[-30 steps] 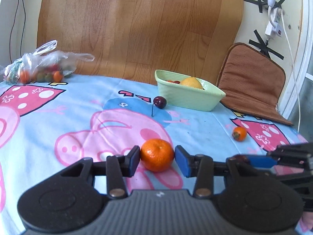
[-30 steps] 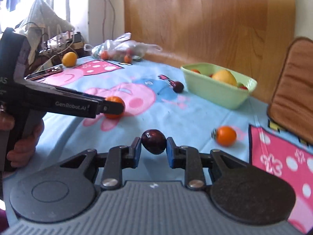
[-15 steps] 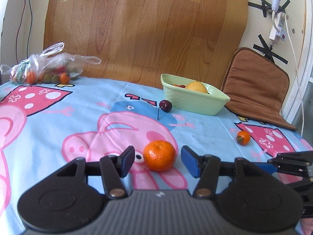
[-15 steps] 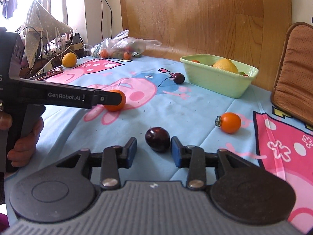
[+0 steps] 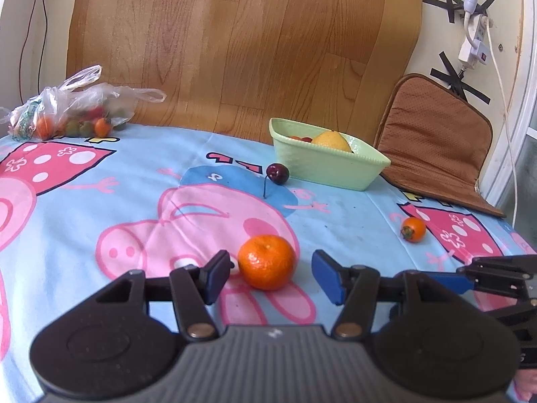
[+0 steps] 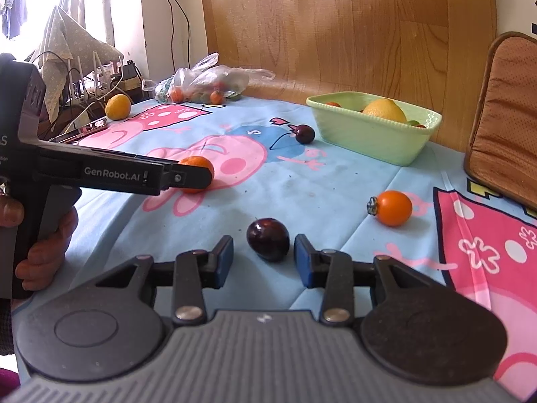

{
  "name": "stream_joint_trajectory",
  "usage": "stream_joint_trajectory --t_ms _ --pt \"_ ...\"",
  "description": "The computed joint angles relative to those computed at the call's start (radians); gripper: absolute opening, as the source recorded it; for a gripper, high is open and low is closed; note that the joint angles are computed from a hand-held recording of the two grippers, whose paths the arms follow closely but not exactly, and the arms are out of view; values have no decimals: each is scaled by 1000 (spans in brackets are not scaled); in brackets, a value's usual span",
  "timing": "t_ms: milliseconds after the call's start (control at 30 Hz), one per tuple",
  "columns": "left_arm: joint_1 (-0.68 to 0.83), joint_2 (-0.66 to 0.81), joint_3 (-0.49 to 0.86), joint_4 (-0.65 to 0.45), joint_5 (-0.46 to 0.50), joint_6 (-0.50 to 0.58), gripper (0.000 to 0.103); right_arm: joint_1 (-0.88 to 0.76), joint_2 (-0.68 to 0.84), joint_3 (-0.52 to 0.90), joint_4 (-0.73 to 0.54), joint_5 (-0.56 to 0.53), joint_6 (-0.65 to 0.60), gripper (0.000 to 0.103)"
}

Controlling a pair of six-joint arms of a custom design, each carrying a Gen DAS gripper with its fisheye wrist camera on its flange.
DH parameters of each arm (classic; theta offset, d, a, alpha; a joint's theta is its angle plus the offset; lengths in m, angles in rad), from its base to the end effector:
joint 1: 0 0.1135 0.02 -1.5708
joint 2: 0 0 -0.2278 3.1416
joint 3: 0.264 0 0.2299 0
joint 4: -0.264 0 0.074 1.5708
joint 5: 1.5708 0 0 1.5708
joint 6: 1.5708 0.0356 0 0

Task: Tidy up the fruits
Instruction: 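Lower the open left tool around a mandarin while the right tool straddles a dark cherry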

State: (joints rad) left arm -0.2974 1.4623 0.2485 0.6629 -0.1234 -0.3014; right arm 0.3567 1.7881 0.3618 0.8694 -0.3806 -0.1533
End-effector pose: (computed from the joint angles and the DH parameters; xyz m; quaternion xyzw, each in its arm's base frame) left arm 0.2138 -0.0609 0.0958 -0.0318 0.8710 -0.0923 0.4814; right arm 0.2309 0.1001 0.0684 -0.3054 0.8075 0.2129 0.4575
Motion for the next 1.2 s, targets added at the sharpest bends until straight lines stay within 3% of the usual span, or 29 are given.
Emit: stream_joint_trajectory --t_ms 300,1200 --pt "0 -2 -11 21 6 0 60 -1 0 0 1 -1 1 46" --pt "-5 -4 -11 22 -6 1 61 2 -4 -18 32 13 22 47"
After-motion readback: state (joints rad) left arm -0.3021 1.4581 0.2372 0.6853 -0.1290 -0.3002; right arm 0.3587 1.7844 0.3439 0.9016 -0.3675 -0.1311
